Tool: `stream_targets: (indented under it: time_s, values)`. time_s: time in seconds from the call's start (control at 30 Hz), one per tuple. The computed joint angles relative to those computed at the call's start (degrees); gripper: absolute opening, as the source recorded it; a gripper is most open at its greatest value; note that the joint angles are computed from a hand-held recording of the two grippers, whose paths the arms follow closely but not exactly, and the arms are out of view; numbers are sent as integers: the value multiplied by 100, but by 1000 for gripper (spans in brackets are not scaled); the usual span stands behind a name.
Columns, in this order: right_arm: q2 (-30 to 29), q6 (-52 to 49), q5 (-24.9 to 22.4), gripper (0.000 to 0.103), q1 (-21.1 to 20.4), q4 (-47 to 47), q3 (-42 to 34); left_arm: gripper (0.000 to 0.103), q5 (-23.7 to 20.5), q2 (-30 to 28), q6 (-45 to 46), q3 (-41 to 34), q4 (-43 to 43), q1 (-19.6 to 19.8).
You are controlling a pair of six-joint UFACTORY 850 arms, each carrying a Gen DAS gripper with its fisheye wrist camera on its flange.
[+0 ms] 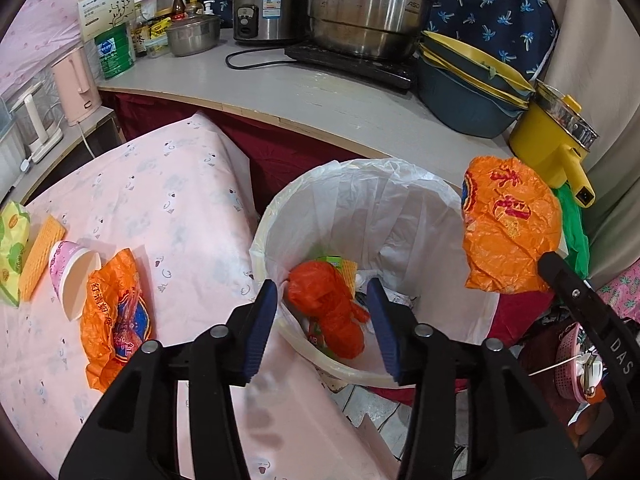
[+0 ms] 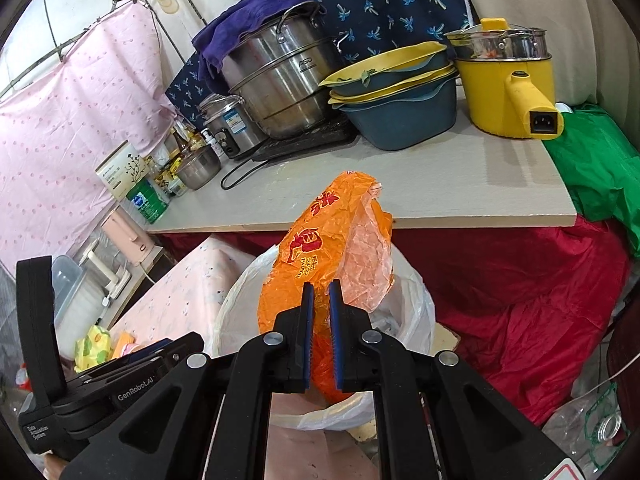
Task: Collect trash
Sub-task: 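Carry both bags over the bin and open both grippers to release them, then move both tools back toward the orange wrapper and pink paper cup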
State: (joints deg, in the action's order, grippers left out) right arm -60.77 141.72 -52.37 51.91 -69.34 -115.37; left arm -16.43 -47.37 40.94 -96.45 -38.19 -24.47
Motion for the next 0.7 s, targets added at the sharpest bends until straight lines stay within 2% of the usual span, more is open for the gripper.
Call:
stream_targets:
  time_s: [0.3,0.47,0.53,0.63,0.7]
  values:
    - [-406,-518,237,9,-72,230,-671,53,166,85,-33,119,1,100]
    - [-606,-681,214,14,-88,271,-1019,57,254,135,36,202,-111,178]
    - [-635,-654,225,21,-90,243,-1077,58,271,146,-7,218,-84,203]
    - [-697,-764,212,21,-86,272,-1224,65,352,186,18,284,-166,245]
    - [-743,-882,209,21,-85,304,-1336,65,378,213,118,321,-286,277]
